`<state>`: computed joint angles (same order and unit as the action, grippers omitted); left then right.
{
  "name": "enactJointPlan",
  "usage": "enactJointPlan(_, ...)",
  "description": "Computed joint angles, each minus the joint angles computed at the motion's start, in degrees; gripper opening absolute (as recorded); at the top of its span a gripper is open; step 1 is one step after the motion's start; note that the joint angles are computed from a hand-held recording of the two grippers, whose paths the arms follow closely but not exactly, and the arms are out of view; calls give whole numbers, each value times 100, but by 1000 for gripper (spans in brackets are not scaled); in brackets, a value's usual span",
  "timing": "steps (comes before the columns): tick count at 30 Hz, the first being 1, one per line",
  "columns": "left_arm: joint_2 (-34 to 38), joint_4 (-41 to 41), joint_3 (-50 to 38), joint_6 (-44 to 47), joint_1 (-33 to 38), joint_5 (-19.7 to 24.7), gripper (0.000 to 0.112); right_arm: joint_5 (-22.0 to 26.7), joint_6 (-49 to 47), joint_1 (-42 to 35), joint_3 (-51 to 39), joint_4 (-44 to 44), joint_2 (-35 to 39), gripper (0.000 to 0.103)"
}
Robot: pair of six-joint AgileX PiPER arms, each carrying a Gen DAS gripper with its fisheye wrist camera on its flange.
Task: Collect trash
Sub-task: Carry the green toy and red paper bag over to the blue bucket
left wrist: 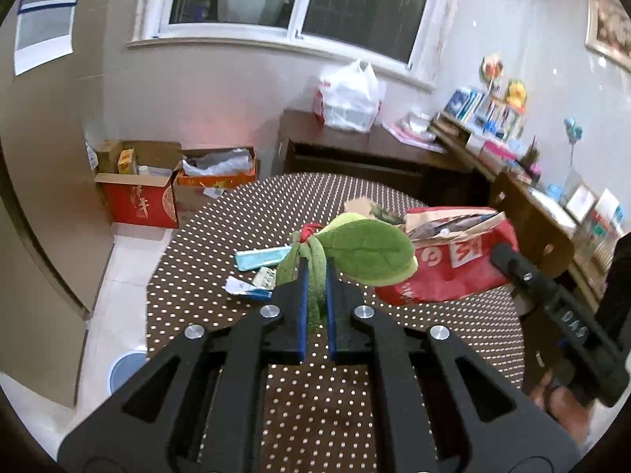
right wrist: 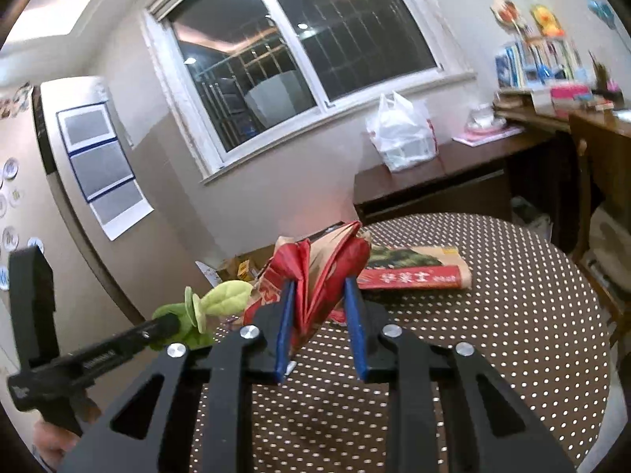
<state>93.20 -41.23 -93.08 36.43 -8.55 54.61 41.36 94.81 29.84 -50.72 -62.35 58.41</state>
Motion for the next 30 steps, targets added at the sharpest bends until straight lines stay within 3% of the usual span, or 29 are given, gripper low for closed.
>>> enactJointPlan(4, -205, -431, 93, 301, 535, 216, 7, 577, 165, 741, -468, -346, 329, 25)
enactJointPlan(9, -352, -987, 144, 711, 1488, 567, 7, 797, 100, 1296, -1126, -486, 912, 25)
enactJointPlan(19, 195, -1364, -316, 1087, 3395, 1087, 7, 31, -517, 1664, -2897, -10, 2874, 25)
enactJointPlan(24, 731, -1230, -594, 1029, 3930, 1106, 7, -305, -1354, 1704, -4114, 761, 4087, 25)
enactJointPlan(30, 1455, -890, -1112, 787, 4252, 1114, 7, -246, -2646, 1689, -5782, 1930, 5513, 25)
